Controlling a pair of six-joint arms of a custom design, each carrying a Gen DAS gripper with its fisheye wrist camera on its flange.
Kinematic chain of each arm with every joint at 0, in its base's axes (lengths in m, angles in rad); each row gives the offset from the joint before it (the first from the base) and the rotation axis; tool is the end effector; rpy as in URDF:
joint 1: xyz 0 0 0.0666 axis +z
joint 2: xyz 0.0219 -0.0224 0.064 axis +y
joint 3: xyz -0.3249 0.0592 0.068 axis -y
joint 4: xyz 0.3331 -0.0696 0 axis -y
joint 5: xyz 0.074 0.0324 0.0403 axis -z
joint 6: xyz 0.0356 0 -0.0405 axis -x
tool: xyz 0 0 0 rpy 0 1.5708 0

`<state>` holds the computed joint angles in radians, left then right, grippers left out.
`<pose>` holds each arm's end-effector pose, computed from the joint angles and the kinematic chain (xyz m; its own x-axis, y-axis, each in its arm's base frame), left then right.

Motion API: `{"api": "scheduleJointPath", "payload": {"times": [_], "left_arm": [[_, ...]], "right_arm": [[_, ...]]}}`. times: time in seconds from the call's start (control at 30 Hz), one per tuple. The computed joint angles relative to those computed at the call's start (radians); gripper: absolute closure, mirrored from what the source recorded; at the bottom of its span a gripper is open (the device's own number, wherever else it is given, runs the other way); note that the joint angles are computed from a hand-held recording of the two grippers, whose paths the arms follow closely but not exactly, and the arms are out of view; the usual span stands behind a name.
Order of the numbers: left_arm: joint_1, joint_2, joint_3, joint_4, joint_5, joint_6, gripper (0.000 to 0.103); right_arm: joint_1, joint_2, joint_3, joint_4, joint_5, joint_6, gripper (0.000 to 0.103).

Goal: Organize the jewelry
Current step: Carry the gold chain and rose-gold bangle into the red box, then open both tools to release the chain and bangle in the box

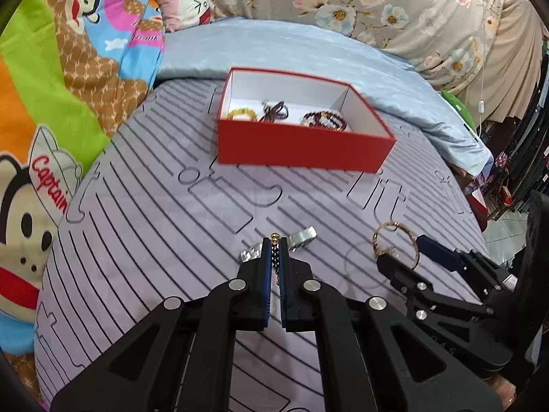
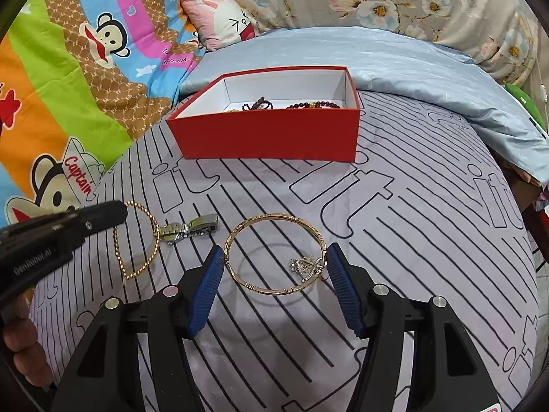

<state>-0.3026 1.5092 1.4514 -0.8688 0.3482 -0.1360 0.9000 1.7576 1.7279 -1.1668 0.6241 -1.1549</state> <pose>0.4417 -0.1511 0.3538 -0.6917 0.3495 -0.6320 0.5748 0.7962 -0.1889 0.3395 0.3937 0.3315 -0.6937 0.3200 -0.6453 0.3261 0.9384 0.1147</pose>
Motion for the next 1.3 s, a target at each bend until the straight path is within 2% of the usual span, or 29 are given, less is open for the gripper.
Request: {"api": "scheduleJointPath", "payload": {"times": [0.27, 0.6, 0.83, 1.07, 1.3], "left_arm": [[-0.031, 0.046, 0.137, -0.006, -0.008, 0.029, 0.099], [-0.082, 0.206, 0.413, -0.011, -0.079, 0.069, 0.099], [-0.110, 0.368, 0.633, -0.066, -0.123, 0.081, 0.099], [-0.134, 0.526, 0.836, -0.145, -0.160, 0.079, 0.099], [-0.141, 0.629, 0.956, -0.199, -0.178, 0.074, 0.099]], "right_arm": [[-0.032, -0.038, 0.007, 0.000, 0.053, 0.056, 0.044], [-0.140, -0.046, 0.090, 0.055, 0.079, 0.226, 0.044], [-0.219, 0.020, 0.190, 0.087, 0.033, 0.334, 0.044], [-0.280, 0.091, 0.258, 0.099, -0.019, 0.376, 0.044], [-0.317, 0.131, 0.267, 0.112, -0.063, 0.388, 0.043]]}}
